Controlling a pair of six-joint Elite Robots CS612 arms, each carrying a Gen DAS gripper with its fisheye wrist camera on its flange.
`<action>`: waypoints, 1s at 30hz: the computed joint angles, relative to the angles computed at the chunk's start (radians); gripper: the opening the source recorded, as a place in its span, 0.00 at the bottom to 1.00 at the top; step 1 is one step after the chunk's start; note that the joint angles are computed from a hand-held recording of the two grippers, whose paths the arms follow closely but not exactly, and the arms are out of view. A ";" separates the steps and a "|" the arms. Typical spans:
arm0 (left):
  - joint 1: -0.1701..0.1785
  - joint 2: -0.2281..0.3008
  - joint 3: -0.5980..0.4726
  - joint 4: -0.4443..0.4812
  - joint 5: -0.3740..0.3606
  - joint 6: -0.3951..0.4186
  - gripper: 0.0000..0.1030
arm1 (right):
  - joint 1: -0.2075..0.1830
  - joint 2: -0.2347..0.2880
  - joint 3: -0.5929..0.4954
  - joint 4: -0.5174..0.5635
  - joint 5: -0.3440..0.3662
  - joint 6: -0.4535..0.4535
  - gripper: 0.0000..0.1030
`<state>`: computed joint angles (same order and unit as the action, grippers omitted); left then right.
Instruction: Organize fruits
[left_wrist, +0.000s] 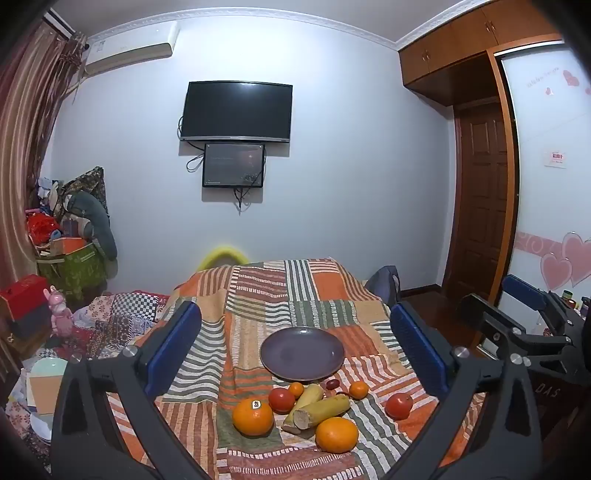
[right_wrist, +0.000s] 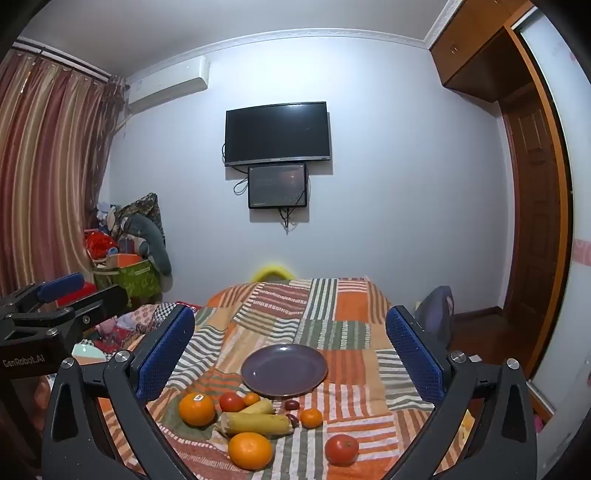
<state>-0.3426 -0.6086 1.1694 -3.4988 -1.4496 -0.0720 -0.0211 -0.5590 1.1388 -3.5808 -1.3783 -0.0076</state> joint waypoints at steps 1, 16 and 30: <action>0.000 0.000 0.000 0.001 -0.005 0.001 1.00 | 0.000 0.000 0.000 0.000 -0.001 0.002 1.00; 0.001 0.004 -0.004 0.013 0.011 -0.007 1.00 | -0.004 0.004 -0.004 0.003 0.008 0.006 1.00; -0.001 0.007 -0.005 0.011 0.018 -0.005 1.00 | 0.002 -0.001 0.002 -0.003 0.005 0.004 1.00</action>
